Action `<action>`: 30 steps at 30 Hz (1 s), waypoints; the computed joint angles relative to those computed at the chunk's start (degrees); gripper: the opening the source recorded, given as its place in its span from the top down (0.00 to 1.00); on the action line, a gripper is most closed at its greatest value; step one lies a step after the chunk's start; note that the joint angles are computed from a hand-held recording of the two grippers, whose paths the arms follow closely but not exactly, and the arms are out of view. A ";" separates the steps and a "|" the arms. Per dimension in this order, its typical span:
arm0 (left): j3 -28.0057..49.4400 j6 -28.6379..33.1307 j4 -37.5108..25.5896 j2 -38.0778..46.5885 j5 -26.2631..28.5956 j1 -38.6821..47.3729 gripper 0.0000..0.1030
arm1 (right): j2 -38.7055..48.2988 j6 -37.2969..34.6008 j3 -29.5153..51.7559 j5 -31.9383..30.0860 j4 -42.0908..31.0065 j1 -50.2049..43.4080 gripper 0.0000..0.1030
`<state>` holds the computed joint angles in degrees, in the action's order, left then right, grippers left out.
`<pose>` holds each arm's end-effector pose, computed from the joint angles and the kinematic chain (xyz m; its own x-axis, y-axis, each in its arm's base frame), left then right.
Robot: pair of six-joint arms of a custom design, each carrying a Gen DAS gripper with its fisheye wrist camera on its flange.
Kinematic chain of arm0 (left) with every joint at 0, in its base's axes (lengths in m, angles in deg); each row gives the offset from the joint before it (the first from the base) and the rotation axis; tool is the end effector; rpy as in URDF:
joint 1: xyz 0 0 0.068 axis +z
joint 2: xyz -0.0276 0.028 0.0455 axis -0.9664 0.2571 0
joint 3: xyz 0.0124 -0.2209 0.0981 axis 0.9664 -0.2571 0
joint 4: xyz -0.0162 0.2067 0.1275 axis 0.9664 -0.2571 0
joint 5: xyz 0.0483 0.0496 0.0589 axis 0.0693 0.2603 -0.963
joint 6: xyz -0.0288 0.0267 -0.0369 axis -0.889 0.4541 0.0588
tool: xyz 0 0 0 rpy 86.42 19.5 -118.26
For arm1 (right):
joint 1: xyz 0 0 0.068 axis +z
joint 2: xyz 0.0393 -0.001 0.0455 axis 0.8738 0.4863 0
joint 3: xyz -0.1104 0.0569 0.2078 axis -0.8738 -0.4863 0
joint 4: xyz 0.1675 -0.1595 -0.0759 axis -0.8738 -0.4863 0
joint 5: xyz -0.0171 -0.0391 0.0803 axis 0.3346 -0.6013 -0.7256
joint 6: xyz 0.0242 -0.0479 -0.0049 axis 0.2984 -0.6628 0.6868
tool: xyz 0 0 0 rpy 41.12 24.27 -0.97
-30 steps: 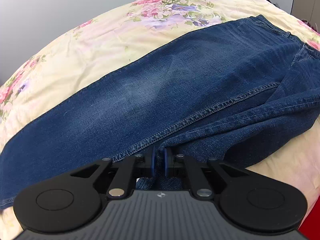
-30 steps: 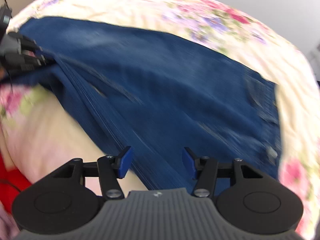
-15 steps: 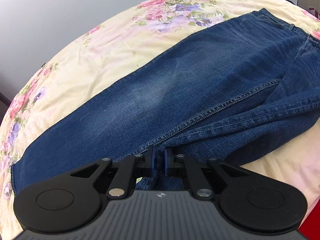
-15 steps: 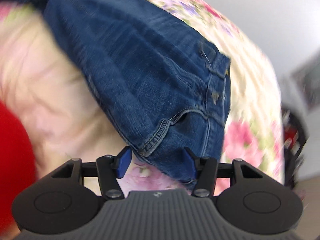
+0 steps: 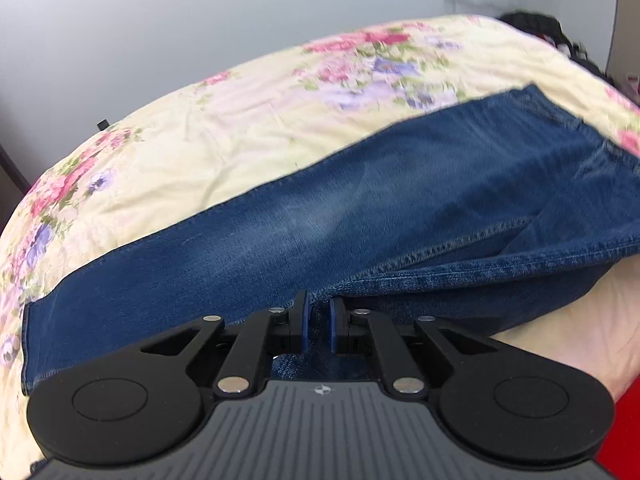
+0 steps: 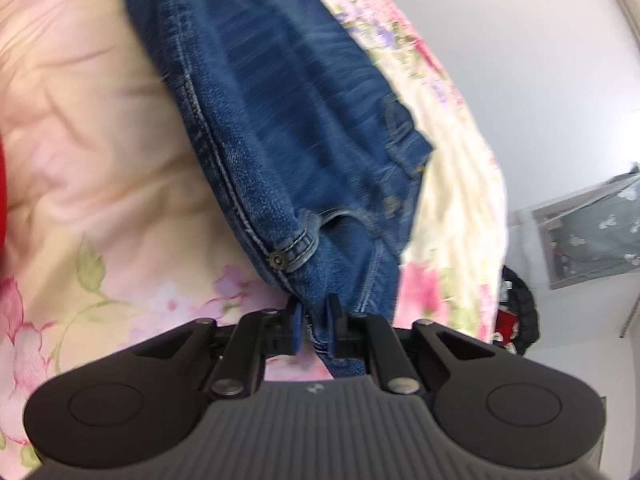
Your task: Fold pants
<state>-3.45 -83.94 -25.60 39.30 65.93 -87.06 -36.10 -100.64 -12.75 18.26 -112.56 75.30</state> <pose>0.2122 -0.0378 0.1968 -0.7753 0.1955 -0.6005 0.1096 0.9781 0.1769 0.1211 0.0174 0.1617 -0.4755 -0.8390 -0.2645 -0.5054 0.5066 -0.6985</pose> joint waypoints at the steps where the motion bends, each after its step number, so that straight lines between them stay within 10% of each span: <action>1: -0.01 -0.41 -0.72 -1.72 -0.35 -0.29 0.90 | 0.77 0.88 1.88 1.23 -0.01 0.74 0.98; 8: 6.20 1.34 -1.56 -2.32 -0.86 2.94 0.91 | 22.93 7.45 21.84 4.54 9.35 1.64 0.99; 17: 25.08 8.55 6.67 27.77 3.18 12.11 0.92 | 67.95 7.77 54.67 6.94 23.07 1.26 0.99; 30: 47.47 16.88 8.79 59.63 6.80 16.00 0.91 | 119.40 12.29 107.13 3.77 8.52 -1.39 0.98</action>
